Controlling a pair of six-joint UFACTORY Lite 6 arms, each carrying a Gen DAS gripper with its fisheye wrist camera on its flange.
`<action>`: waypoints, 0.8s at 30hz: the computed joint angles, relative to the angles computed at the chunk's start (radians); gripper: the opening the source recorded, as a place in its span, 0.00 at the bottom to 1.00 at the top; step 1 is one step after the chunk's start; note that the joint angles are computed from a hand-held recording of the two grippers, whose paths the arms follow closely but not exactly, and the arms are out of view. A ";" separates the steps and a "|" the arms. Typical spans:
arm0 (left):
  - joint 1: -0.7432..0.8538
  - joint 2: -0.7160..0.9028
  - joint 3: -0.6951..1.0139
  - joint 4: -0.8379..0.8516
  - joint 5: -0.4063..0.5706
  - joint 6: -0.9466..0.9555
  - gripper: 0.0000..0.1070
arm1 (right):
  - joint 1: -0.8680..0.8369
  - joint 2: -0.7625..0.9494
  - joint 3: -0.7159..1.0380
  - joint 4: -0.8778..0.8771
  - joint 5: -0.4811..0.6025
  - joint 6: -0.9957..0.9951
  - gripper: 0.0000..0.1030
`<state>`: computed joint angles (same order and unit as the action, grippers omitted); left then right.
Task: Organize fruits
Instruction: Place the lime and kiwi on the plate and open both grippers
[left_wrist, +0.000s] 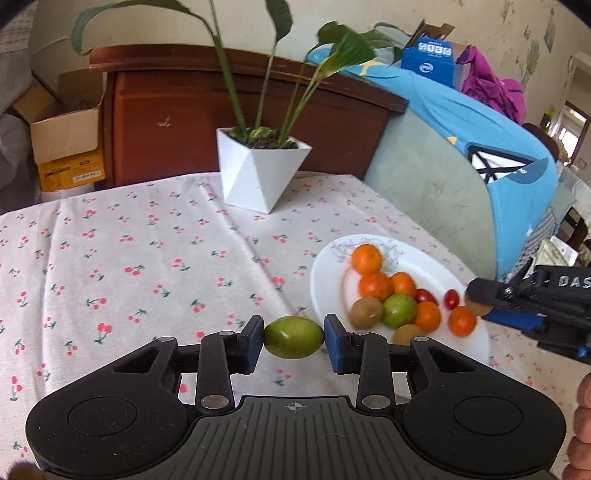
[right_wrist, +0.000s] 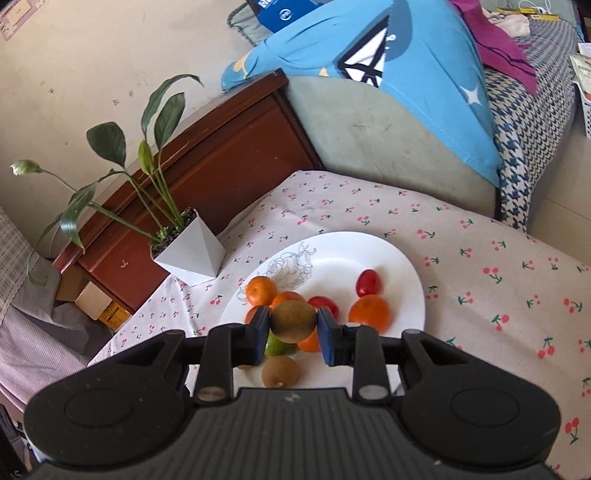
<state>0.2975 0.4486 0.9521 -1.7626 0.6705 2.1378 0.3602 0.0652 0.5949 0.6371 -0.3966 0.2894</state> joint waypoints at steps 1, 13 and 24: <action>-0.012 -0.022 -0.019 -0.001 0.016 0.005 0.31 | -0.011 -0.007 -0.008 -0.002 0.003 0.008 0.27; -0.176 -0.082 -0.151 -0.057 0.116 0.189 0.31 | -0.073 -0.048 -0.066 -0.106 0.050 0.144 0.27; -0.202 -0.082 -0.170 -0.127 0.108 0.275 0.37 | -0.087 -0.022 -0.046 -0.155 0.062 0.187 0.30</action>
